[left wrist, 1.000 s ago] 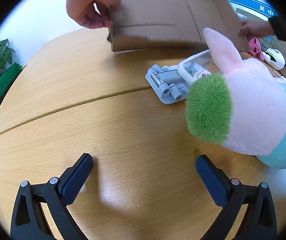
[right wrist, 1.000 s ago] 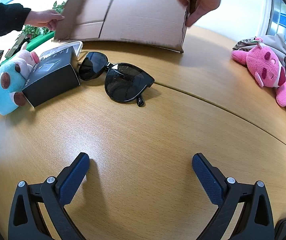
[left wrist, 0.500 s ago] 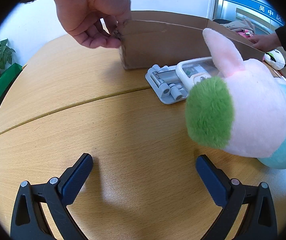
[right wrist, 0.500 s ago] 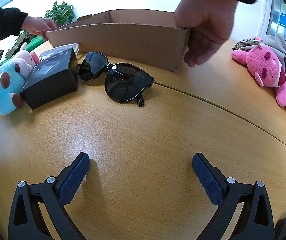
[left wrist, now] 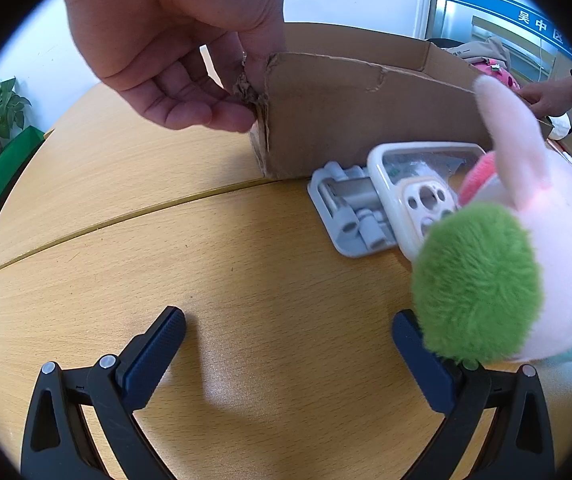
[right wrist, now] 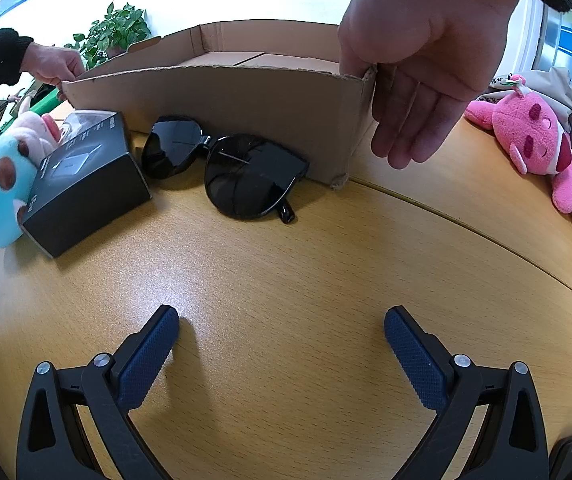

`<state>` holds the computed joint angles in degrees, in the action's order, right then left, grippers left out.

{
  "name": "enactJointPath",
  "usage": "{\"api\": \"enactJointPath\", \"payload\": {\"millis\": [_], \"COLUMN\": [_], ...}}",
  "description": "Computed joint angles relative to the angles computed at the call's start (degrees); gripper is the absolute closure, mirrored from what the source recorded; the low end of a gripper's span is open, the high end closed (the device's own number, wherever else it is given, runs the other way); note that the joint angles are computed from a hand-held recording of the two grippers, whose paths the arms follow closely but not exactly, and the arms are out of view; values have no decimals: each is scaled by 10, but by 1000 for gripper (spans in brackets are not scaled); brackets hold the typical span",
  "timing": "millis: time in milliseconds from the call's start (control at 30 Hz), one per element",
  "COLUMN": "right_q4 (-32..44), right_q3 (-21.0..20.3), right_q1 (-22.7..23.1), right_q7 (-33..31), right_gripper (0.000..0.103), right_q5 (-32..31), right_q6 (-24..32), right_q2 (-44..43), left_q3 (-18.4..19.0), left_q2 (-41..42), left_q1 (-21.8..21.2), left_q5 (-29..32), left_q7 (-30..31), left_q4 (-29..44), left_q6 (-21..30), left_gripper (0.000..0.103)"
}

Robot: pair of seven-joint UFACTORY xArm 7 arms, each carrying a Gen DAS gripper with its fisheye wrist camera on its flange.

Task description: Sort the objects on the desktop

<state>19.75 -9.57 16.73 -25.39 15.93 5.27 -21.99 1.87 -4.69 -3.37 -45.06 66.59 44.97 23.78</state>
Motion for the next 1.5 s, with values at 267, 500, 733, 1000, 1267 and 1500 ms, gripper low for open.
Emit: {"api": "enactJointPath", "payload": {"millis": [267,500,733,1000,1267,1500], "right_q4": [0,1,1,5,8,32], "right_q3": [0,0,-1,20,21,78], "right_q1": [0,0,1,-15,-13,-80], "right_q7": [-1,-2,-4,21,34,95], "right_gripper": [0,0,0,0,0,0], "right_q5": [1,2,3,-4,-11,-66], "right_q6": [0,1,0,-7,-14,78], "right_q2": [0,0,1,11,21,2], "left_q3": [0,0,0,1,-3,-11], "left_q2": [0,-1,-1,0,-7,-33], "left_q1": [0,0,0,0,-5,-8], "left_q5": [0,0,0,-3,1,75], "left_q7": [0,0,0,4,-18,-133], "left_q4": [0,-1,-1,-2,-15,-39], "left_q6": [0,0,0,-2,-19,-40], "left_gripper": [0,0,0,0,0,0]}}
